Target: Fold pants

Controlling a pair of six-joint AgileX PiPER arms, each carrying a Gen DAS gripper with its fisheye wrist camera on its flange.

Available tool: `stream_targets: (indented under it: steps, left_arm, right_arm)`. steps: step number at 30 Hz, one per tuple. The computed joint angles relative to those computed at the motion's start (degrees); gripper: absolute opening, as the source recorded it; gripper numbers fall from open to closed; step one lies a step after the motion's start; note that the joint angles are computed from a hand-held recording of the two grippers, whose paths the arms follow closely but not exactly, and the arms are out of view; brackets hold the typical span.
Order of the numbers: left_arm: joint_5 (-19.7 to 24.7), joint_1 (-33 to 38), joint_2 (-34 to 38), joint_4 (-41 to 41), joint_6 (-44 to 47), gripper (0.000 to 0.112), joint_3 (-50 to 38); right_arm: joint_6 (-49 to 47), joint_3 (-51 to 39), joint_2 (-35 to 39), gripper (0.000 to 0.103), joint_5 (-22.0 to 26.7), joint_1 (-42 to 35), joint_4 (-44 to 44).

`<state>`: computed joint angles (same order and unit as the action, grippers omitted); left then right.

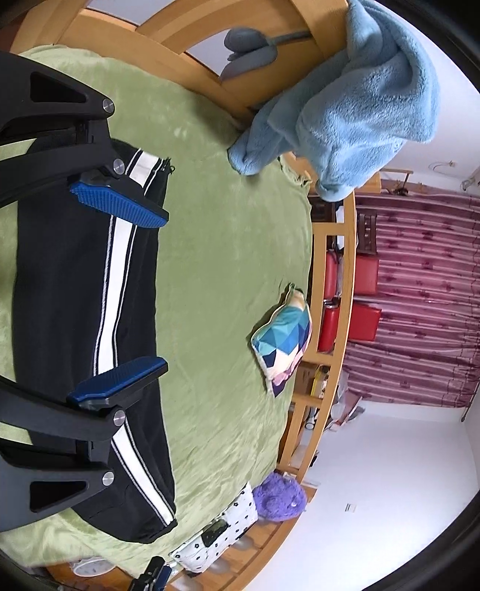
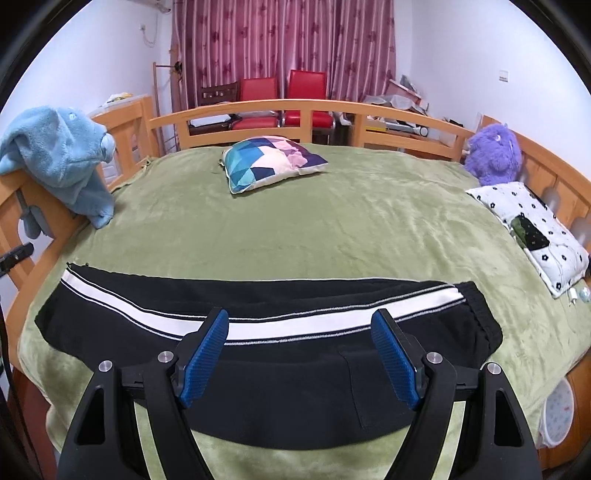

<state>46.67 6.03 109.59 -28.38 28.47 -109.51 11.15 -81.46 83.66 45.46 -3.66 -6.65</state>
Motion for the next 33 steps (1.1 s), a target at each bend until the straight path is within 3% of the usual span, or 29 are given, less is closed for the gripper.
stream_targets:
  steps: [8, 18, 25, 33]
  left_arm:
    - [-3.8, -0.1, -5.8, 0.8, 0.2, 0.071, 9.4]
    - [-7.1, -5.2, -11.7, 16.1, -12.2, 0.071, 13.4]
    - [-5.3, -6.8, -9.7, 21.5, -23.1, 0.071, 9.2]
    - [-1.8, -8.9, -7.3, 24.4, -29.7, 0.071, 6.0]
  right_arm:
    - [-2.7, 2.9, -1.7, 0.079, -2.4, 0.4, 1.6]
    - [-19.7, 2.5, 1.0, 0.079, -5.7, -2.1, 16.9]
    - [-28.9, -3.9, 9.9, 0.078, -6.8, -1.5, 24.2]
    - [-30.5, -6.5, 14.2, 0.079, -7.0, -2.8, 26.3]
